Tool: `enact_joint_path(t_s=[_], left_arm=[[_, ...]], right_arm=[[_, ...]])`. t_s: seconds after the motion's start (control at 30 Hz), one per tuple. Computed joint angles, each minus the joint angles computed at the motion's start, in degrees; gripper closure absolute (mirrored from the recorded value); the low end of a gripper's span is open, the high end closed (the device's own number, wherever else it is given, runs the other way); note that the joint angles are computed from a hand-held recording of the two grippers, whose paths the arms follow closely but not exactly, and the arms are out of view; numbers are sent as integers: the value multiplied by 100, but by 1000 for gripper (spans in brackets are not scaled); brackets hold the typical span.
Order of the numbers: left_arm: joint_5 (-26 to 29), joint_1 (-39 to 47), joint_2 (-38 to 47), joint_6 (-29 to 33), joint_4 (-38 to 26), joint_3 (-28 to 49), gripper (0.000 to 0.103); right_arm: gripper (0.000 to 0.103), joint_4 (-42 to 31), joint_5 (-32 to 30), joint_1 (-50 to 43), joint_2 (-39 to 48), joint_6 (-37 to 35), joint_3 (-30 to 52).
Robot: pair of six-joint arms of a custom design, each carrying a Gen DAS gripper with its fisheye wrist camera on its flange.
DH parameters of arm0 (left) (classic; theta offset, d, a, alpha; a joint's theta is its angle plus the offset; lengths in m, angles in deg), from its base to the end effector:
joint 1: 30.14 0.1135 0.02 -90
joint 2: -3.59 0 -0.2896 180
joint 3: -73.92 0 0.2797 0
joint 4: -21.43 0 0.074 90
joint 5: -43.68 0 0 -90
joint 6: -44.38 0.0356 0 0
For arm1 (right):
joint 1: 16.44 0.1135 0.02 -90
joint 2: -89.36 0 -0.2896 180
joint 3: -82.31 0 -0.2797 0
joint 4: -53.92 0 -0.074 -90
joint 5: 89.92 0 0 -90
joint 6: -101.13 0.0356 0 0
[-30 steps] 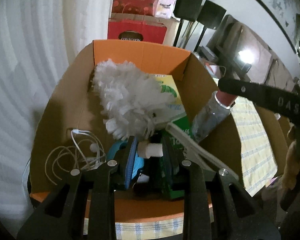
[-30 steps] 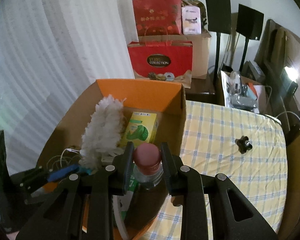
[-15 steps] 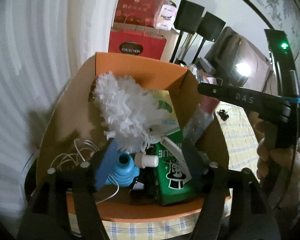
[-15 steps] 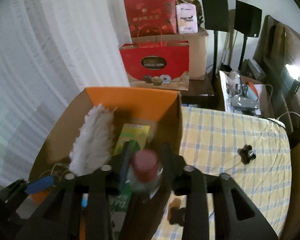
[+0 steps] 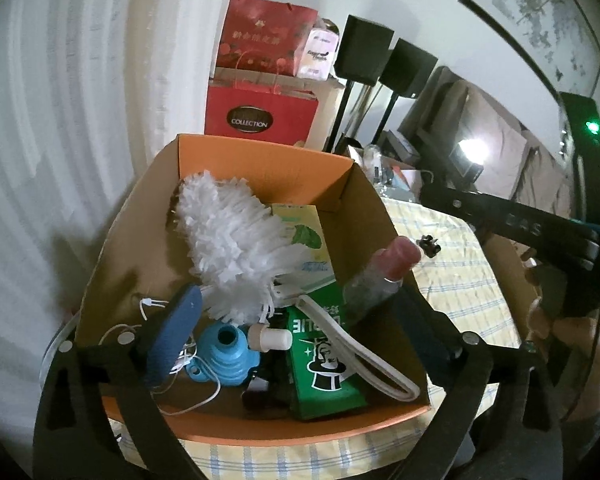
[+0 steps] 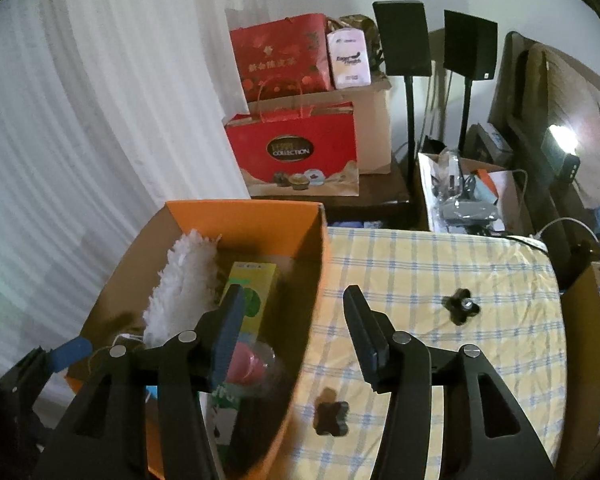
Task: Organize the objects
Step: 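Open the right tool to release the clear pink-capped bottle into the orange box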
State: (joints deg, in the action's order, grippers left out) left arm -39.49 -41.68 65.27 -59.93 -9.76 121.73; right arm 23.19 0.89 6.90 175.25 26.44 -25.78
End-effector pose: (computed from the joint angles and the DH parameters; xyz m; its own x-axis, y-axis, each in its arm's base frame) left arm 0.2259 -0.0504 0.2240 -0.7415 -0.0991 -0.6636 0.1008 0.9614 -0.2562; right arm 0.3202 0.1376 0.2577 -0.7252 -0.0254 -0.6881 -0.2026 0.9629 0.1781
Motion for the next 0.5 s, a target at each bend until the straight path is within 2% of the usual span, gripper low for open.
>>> enact_joint_path(t_s=[0.27,0.3,0.37,0.4,0.5], left_arm=[[-33,-207,-91,-143,-10,-61,0],[-41,-239,-118,-161,-8,-81,0],[-46,-306,-173,-179,-6,-108,0],[-56,-361,-203,-185,-2,-125,0],[-112,-448,-198,-228,14,-119,0]], right_arm=[[49,-101,12,-116,-669,-192,-489],[48,-117,43,-119,-753,-206,-553],[36,-134,97,-123,-908,-253,-673],[33,-138,108,-131,-964,-281,-721],[31,-136,124,-163,-1146,-367,-923]])
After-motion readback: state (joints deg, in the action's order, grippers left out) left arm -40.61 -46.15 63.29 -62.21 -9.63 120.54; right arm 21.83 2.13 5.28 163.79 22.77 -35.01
